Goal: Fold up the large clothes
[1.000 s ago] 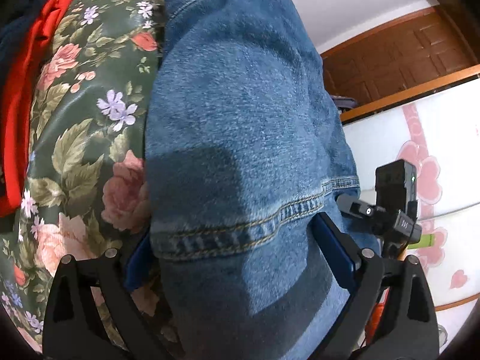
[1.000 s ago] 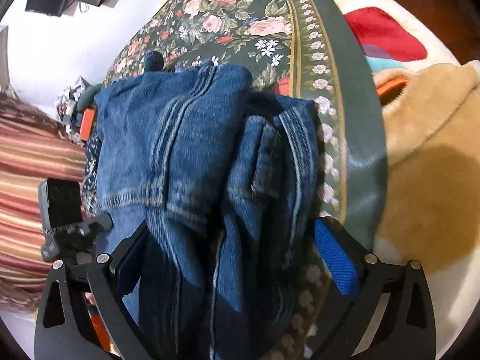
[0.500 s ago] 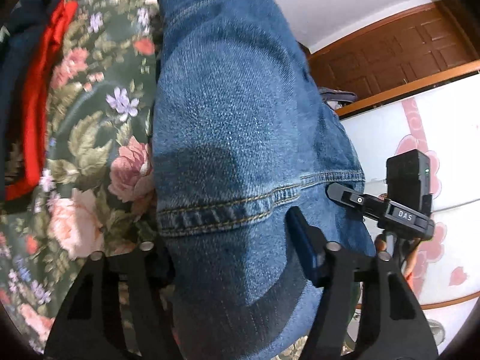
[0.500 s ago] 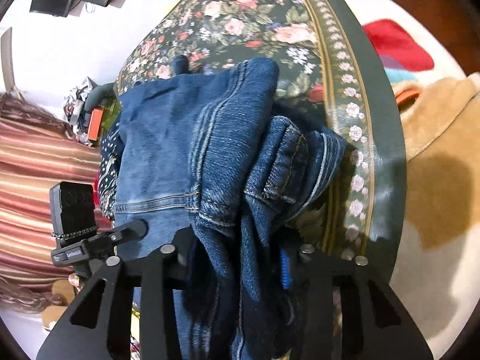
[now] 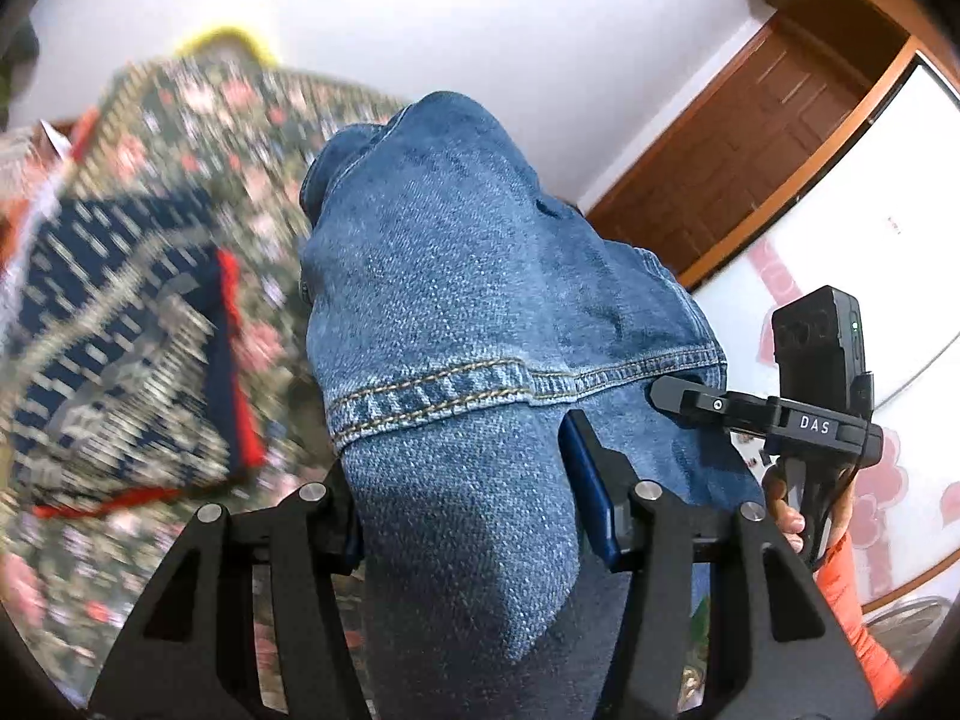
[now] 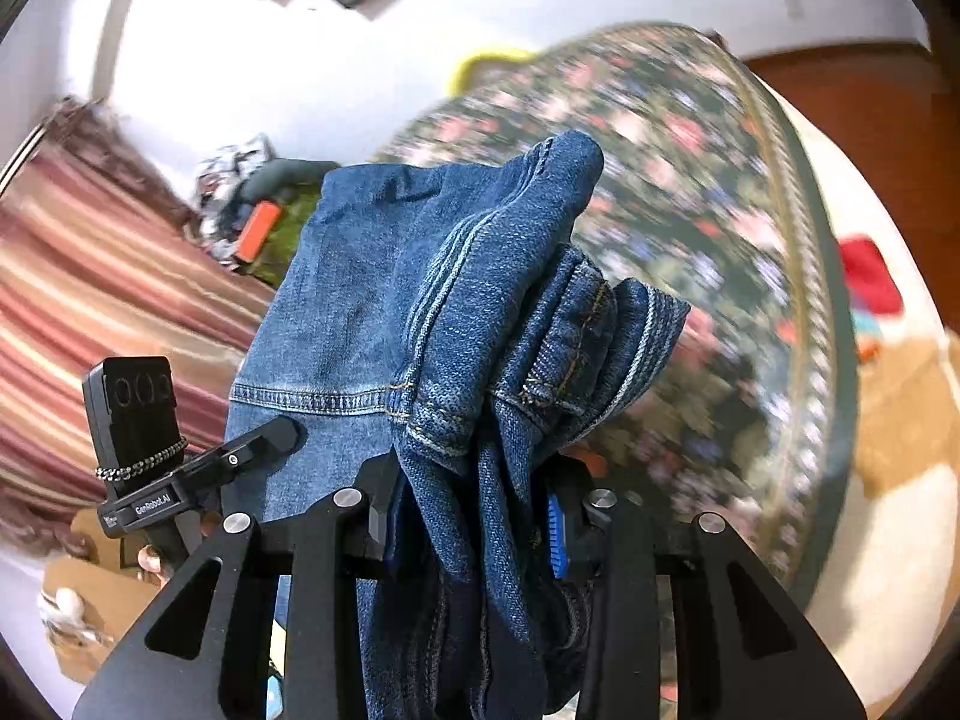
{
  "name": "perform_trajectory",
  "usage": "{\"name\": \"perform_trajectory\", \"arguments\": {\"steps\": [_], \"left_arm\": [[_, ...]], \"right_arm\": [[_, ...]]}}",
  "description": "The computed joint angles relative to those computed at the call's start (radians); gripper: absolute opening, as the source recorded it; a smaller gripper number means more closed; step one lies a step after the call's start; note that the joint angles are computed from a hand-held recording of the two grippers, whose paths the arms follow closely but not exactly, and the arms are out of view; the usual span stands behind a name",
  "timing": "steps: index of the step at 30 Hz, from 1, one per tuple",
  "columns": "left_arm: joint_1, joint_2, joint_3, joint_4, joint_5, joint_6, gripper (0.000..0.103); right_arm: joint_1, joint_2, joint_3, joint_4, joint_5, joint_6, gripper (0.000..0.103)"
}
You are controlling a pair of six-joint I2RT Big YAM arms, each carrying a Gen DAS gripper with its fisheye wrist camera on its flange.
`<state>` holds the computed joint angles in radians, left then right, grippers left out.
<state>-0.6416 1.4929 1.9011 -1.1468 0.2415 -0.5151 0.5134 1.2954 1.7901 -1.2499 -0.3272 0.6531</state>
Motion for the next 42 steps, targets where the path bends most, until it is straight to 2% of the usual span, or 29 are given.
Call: {"name": "perform_trajectory", "arguments": {"steps": [6, 12, 16, 18, 21, 23, 24, 25, 27, 28, 30, 32, 35, 39, 42], "left_arm": [[0.134, -0.063, 0.010, -0.021, 0.008, 0.056, 0.055], [0.290, -0.086, -0.024, -0.013, 0.021, 0.096, 0.055], [0.369, -0.073, -0.084, 0.007, 0.023, 0.080, 0.055], [0.391, -0.058, -0.113, 0.019, -0.003, 0.086, 0.055], [0.416, -0.005, -0.134, 0.001, -0.036, 0.112, 0.057], [0.422, 0.040, -0.141, -0.026, -0.052, 0.135, 0.062], [0.427, 0.051, -0.149, -0.022, -0.058, 0.144, 0.067], [0.428, 0.055, -0.163, -0.011, -0.063, 0.149, 0.069], [0.434, 0.037, -0.198, 0.020, -0.024, 0.132, 0.070], [0.438, 0.023, -0.218, 0.034, 0.001, 0.125, 0.071], [0.428, 0.004, -0.227, 0.030, -0.012, 0.130, 0.072], [0.403, -0.029, -0.244, 0.024, -0.081, 0.146, 0.072], [0.363, -0.074, -0.259, 0.005, -0.175, 0.171, 0.079], [0.333, -0.136, -0.299, -0.026, -0.245, 0.178, 0.080], [0.312, -0.194, -0.326, -0.055, -0.280, 0.149, 0.080]], "right_arm": [[0.077, 0.158, 0.195, 0.031, 0.030, -0.018, 0.032], [0.128, 0.356, 0.378, 0.061, 0.016, -0.030, 0.032], [0.160, 0.443, 0.427, 0.106, 0.052, -0.037, 0.032], [0.171, 0.492, 0.450, 0.113, 0.071, -0.033, 0.032], [0.191, 0.598, 0.537, 0.035, 0.145, -0.056, 0.032], [0.200, 0.691, 0.636, -0.077, 0.216, -0.066, 0.033], [0.199, 0.709, 0.650, -0.100, 0.227, -0.066, 0.034], [0.197, 0.702, 0.626, -0.091, 0.229, -0.061, 0.038], [0.194, 0.679, 0.589, -0.087, 0.246, -0.053, 0.047], [0.193, 0.670, 0.581, -0.095, 0.251, -0.063, 0.049], [0.197, 0.668, 0.596, -0.144, 0.272, -0.089, 0.055], [0.211, 0.653, 0.596, -0.198, 0.328, -0.110, 0.067], [0.244, 0.610, 0.550, -0.235, 0.380, -0.144, 0.076], [0.285, 0.524, 0.444, -0.242, 0.404, -0.166, 0.076], [0.332, 0.450, 0.387, -0.207, 0.463, -0.167, 0.076]]}}
